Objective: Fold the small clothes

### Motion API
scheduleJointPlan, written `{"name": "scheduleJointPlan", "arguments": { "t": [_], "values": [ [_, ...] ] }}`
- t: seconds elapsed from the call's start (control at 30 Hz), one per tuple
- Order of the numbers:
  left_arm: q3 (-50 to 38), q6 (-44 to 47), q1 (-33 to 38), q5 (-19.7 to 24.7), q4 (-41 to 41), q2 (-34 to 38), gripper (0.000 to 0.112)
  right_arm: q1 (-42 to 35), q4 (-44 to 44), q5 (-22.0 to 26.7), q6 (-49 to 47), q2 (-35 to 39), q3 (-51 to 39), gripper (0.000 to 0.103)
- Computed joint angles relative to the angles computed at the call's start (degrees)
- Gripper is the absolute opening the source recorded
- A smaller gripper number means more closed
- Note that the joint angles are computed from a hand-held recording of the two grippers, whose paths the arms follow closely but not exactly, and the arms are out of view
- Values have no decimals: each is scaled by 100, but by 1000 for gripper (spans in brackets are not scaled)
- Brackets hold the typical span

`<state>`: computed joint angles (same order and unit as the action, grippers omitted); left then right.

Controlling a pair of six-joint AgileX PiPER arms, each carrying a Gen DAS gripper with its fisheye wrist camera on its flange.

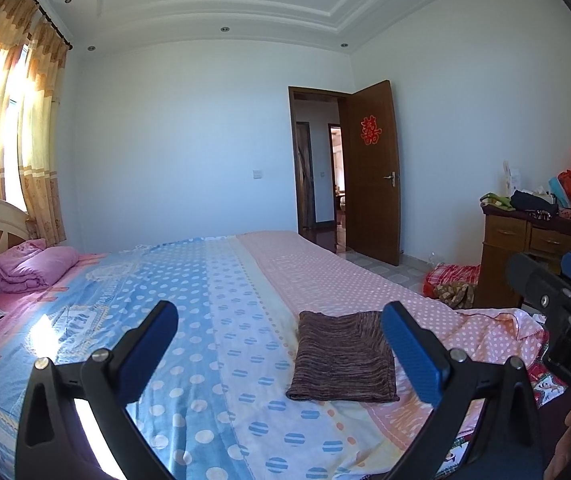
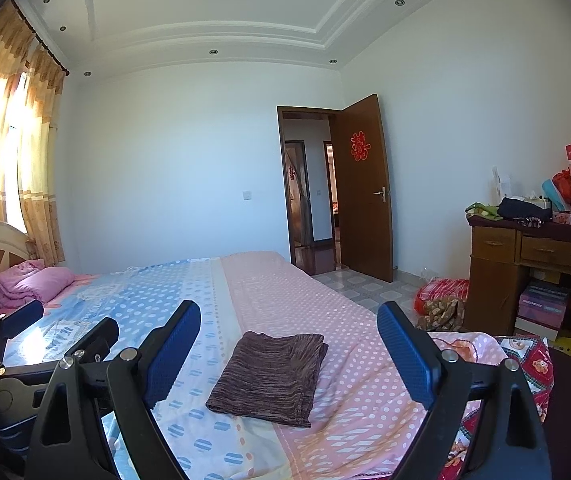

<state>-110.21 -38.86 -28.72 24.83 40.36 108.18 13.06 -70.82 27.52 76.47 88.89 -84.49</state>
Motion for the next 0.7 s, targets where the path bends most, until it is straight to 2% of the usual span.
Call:
{"name": "scheduleJointPlan", "arguments": {
  "t": [0.7],
  "values": [
    [-174, 331, 6, 155, -395, 67, 103, -5, 162, -4, -149, 21, -38, 91]
  ]
}}
